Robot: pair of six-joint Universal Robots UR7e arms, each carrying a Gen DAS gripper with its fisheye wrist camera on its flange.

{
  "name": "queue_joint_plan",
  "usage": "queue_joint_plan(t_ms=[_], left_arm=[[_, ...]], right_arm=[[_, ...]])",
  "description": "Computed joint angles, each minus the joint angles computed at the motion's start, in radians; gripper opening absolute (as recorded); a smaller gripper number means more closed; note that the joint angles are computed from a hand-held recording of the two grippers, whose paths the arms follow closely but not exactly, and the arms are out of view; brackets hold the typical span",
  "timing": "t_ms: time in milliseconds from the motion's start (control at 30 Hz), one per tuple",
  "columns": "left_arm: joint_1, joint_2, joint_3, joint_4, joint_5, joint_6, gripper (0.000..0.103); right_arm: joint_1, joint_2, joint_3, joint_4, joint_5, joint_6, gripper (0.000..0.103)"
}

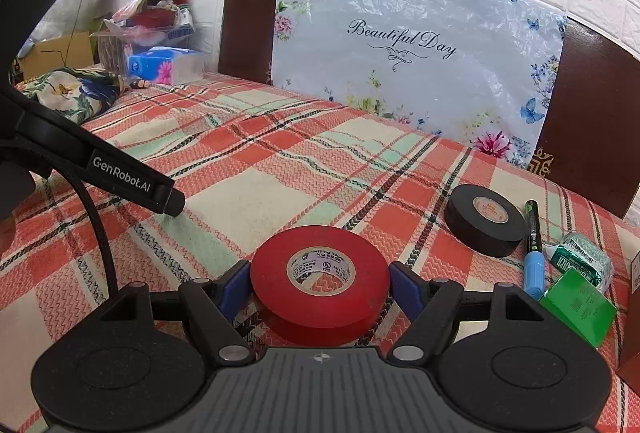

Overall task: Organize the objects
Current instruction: 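Hold the red tape roll in the right gripper above the table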

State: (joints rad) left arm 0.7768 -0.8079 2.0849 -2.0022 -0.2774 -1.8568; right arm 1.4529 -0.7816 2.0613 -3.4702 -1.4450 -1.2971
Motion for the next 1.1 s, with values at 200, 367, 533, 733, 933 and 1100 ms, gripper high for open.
queue_joint_plan(t_ms=[200,367,533,733,933,1100], left_arm=[[0.007,0.052,-0.029,-0.191,0.024,0.232,0.071],[0.022,0.111,-0.062,-0.385,0.027,0.437,0.071],[0.032,0.14,-0.095,-0.434,0.021,0.513,0.071],[0.037,0.145,-0.111,-0.411,0.017,0.507,0.071],[0.04,0.153,-0.118,-0.432,0.016,0.535,0.071],[0.04,0.155,-0.12,-0.43,0.016,0.534,0.071]], right_arm=[[-0.007,0.016,-0.004,-0.11,-0.029,0.032,0.072],[-0.026,0.011,-0.011,-0.129,-0.037,0.067,0.072],[-0.032,0.013,-0.01,-0.131,-0.027,0.058,0.072],[-0.035,0.009,-0.015,-0.113,-0.022,0.062,0.072],[-0.034,0.009,-0.015,-0.112,-0.023,0.063,0.072],[-0.033,0.008,-0.014,-0.112,-0.026,0.064,0.073]])
